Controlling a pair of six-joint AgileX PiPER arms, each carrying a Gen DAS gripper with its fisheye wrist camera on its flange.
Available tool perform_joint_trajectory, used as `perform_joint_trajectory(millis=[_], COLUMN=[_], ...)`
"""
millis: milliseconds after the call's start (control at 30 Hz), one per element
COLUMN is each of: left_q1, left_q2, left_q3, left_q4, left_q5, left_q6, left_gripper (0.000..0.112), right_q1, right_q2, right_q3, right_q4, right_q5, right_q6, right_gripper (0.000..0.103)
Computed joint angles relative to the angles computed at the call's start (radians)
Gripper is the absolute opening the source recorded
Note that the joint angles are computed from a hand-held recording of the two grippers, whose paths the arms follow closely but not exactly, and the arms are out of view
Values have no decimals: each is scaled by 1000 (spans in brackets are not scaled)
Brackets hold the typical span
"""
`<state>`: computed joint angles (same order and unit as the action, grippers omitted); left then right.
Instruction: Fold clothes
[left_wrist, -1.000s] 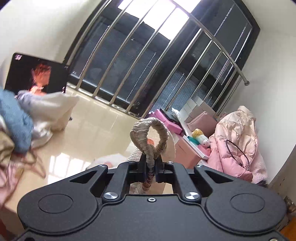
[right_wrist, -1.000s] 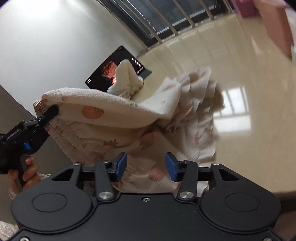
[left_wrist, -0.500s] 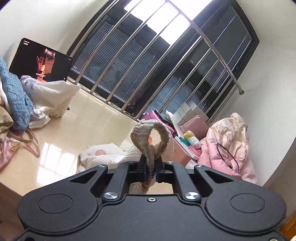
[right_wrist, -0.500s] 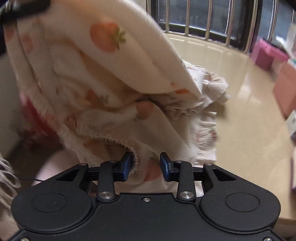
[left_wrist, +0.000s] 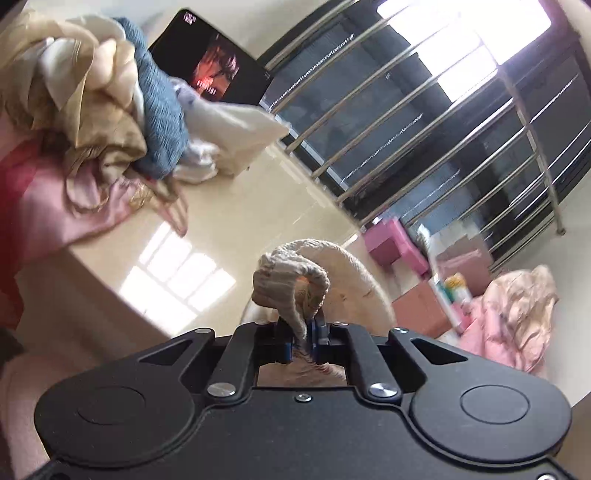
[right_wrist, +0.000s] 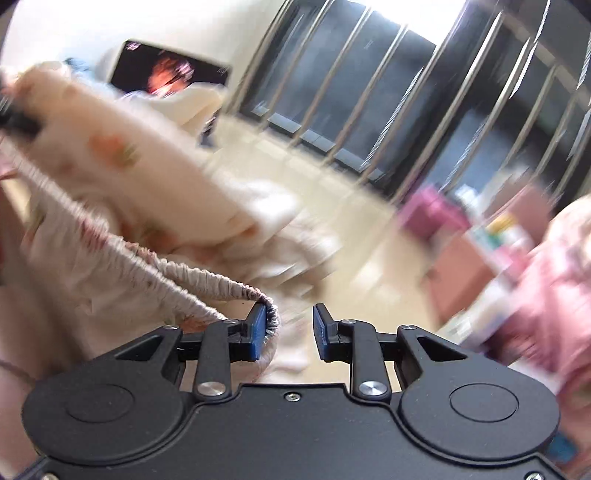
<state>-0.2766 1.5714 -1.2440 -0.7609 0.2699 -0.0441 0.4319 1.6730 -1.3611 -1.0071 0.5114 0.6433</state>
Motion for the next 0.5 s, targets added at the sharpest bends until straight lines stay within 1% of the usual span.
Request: perform_joint_trajectory(millis=[33, 67, 100, 133, 167, 200, 233, 267, 300, 333, 400, 500], left_q1=[-8, -17, -25, -29, -16, -4, -2, -3, -5, -6, -10, -30], left_q2=[15, 30, 41, 51, 56, 61, 57, 41, 25, 9, -23, -53], left_q3=[-18, -37, -50, -61, -63, -65, -72, -64, -56, -48, -30, -16], left_q4=[68, 124, 160, 174, 158, 143, 165, 193, 221, 249, 318, 441], left_q5=[27, 53, 70, 88, 109, 132, 157, 163, 169, 176, 189, 219], left_q6=[-56, -102, -132, -138, -103, -68, -65, -54, -42, -29, -22, -71], left_gripper=[12, 12, 12, 14, 15, 24, 40, 48, 61, 72, 76, 77], right_q1=[5, 6, 0, -8, -17, -21, -25, -30, -38, -49, -63, -83], right_q2=[6, 17, 18, 17, 6, -5, -15, -22, -26, -27, -4, 2], right_q3=[1, -9, -9, -15, -8, 2, 10, 17, 21, 21, -5, -14], right_q4=[-71, -102, -94, -46, -3, 20, 43, 58, 76, 99, 138, 212], right_q5=[9, 15, 7, 0, -8, -12, -17, -23, -29, -38, -46, -65], right_q6=[56, 74, 74, 36, 5, -12, -28, -35, -43, -56, -73, -112], right_gripper=[28, 28, 27, 26, 26, 26, 26, 26, 26, 26, 27, 27])
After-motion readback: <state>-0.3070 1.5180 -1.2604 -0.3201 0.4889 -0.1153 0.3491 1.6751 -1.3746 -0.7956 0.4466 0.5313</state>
